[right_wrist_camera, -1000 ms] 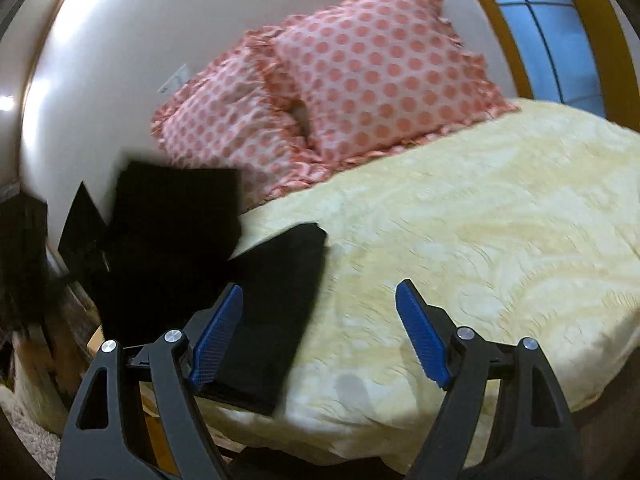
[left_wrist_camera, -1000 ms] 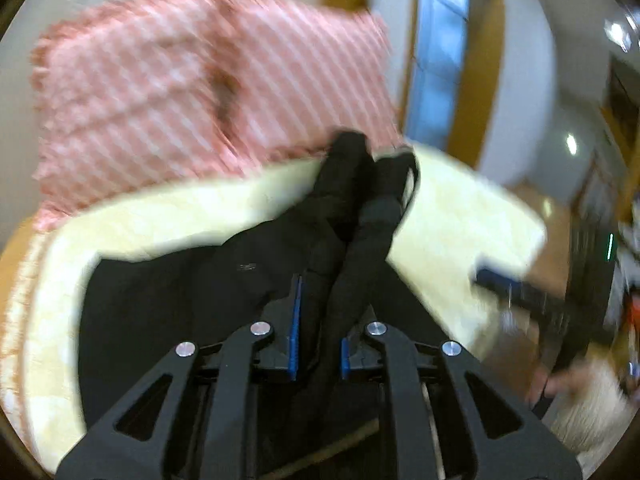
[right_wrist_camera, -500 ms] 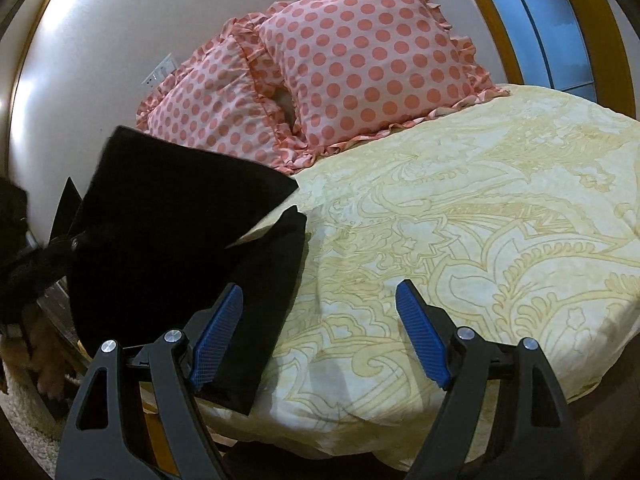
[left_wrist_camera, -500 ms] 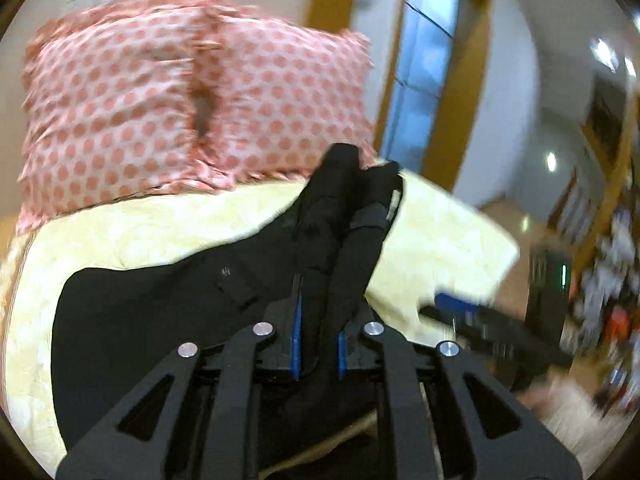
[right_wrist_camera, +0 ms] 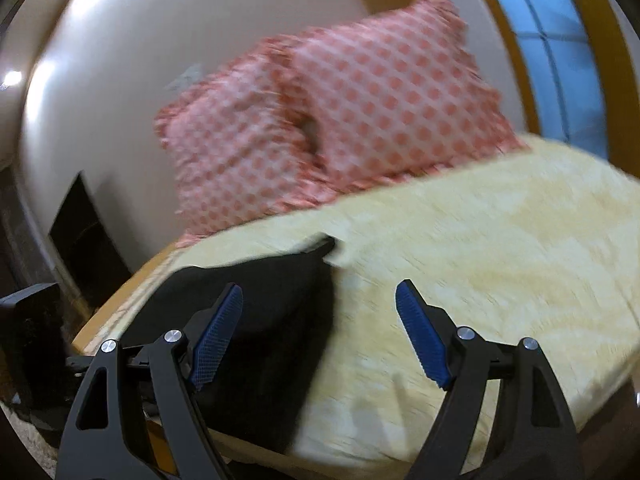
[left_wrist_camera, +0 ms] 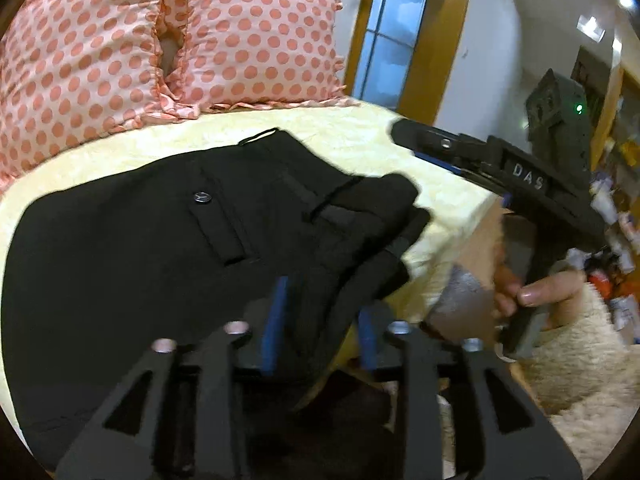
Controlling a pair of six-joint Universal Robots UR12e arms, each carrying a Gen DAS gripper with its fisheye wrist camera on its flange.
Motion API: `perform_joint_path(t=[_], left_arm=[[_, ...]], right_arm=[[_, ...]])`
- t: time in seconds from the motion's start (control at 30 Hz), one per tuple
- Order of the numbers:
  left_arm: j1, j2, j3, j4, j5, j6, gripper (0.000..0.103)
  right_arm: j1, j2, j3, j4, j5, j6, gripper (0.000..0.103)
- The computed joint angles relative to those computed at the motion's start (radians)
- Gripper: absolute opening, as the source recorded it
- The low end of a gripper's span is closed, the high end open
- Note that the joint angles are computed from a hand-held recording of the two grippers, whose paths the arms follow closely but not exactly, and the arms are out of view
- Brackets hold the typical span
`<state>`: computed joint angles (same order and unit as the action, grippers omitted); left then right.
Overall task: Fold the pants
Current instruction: 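Lay the waistband down on the legs and open the left gripper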
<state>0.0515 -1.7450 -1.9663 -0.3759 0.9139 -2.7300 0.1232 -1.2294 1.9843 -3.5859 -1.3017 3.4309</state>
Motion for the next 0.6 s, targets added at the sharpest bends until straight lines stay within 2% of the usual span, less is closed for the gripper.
perform_joint_path(t=[0.03, 0.07, 0.1, 0.13, 0.17, 0.2, 0.23, 0.3, 0.37, 0.43, 0.47, 0.5, 0.6], left_arm=[[0.023, 0.005, 0.004, -0.04, -0.073, 0.013, 0.043], [0.044, 0.01, 0.0, -0.053, -0.141, 0.018, 0.054], [0.064, 0.012, -0.008, -0.024, -0.193, -0.003, 0.062], [0.087, 0.016, -0.021, 0.046, -0.212, -0.06, 0.077], [0.099, 0.012, -0.034, 0.151, -0.197, -0.134, 0.082], [0.111, 0.009, -0.04, 0.223, -0.155, -0.197, 0.083], [0.114, 0.006, -0.04, 0.252, -0.111, -0.239, 0.083], [0.115, 0.001, -0.034, 0.248, -0.02, -0.293, 0.083], [0.11, -0.007, -0.027, 0.219, 0.073, -0.313, 0.083], [0.104, -0.013, -0.022, 0.164, 0.14, -0.312, 0.083], [0.104, -0.018, -0.018, 0.134, 0.149, -0.31, 0.083], [0.11, -0.023, -0.02, 0.109, 0.131, -0.305, 0.083], [0.115, -0.028, -0.037, 0.155, 0.119, -0.282, 0.087]], right_arm=[[0.003, 0.001, -0.005, -0.004, 0.026, -0.016, 0.081], [0.008, 0.003, -0.015, 0.001, 0.071, -0.042, 0.081], [0.012, 0.006, -0.022, 0.011, 0.106, -0.063, 0.081], [0.016, 0.01, -0.03, 0.025, 0.136, -0.08, 0.081], [0.02, 0.013, -0.036, 0.042, 0.156, -0.092, 0.081], [0.025, 0.016, -0.043, 0.059, 0.168, -0.1, 0.081], [0.03, 0.021, -0.052, 0.086, 0.177, -0.109, 0.081], [0.037, 0.026, -0.063, 0.139, 0.186, -0.119, 0.081], [0.043, 0.027, -0.072, 0.212, 0.183, -0.128, 0.081], [0.051, 0.022, -0.085, 0.341, 0.152, -0.156, 0.083], [0.053, 0.024, -0.091, 0.407, 0.145, -0.174, 0.083], [0.053, 0.02, -0.091, 0.431, 0.145, -0.193, 0.083], [0.04, 0.005, -0.092, 0.445, 0.184, -0.186, 0.083]])
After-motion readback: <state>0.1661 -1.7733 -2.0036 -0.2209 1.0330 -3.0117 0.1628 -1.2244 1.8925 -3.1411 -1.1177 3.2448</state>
